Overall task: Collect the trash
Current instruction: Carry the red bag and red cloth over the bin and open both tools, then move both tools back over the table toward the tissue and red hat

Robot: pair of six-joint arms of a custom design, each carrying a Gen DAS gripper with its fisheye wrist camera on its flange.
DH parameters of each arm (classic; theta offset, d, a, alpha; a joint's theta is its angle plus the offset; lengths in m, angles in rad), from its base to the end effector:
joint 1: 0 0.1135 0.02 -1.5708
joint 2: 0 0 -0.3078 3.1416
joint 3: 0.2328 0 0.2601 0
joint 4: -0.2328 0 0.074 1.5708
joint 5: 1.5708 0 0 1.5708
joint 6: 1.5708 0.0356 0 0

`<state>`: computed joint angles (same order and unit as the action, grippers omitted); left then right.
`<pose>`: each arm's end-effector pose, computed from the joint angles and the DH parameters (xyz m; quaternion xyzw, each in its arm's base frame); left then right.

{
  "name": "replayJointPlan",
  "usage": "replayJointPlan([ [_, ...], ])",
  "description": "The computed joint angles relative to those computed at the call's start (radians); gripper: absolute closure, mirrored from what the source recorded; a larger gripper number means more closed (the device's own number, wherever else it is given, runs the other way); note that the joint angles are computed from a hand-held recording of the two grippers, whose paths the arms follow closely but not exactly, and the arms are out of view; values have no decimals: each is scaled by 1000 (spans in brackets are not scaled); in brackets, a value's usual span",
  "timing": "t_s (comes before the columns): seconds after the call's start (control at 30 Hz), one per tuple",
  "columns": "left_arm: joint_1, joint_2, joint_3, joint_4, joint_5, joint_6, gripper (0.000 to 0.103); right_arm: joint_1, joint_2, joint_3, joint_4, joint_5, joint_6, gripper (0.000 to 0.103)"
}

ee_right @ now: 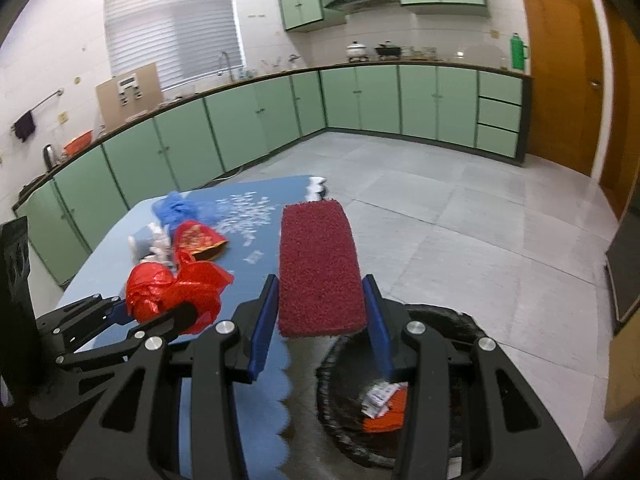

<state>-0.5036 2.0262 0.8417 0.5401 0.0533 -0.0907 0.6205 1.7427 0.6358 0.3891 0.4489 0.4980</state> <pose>0.3441 -0.1917 0.1123 0.1950 0.8729 -0.1536 0.4201 0.2689 0.1732 0.1475 0.0376 0.8916 0.0422 0.4494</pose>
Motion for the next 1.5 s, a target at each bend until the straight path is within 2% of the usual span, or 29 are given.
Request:
replayJointPlan([
  [0.47, -109, 109, 159, -70, 20, 16, 63, -131, -28, -167, 76, 3, 50, 63],
  [0.93, -178, 307, 401, -193, 42, 45, 63, -298, 107, -220, 203, -88, 33, 62],
  [1.03, -185, 345, 458, -231, 47, 42, 58, -342, 151, -217, 237, -125, 23, 61],
  [1.1, -191, 362, 490, -259, 45, 40, 49, -370, 179, -214, 259, -145, 19, 56],
  [1.23, -183, 377, 517, -277, 50, 40, 43, -405, 197, -220, 276, -153, 21, 44],
  [1.37, -165, 360, 496, -265, 60, 22, 33, -405, 183, -239, 277, -111, 55, 17],
  [1.5, -140, 324, 454, -246, 61, 14, 32, -397, 149, -249, 263, -104, 81, 14],
])
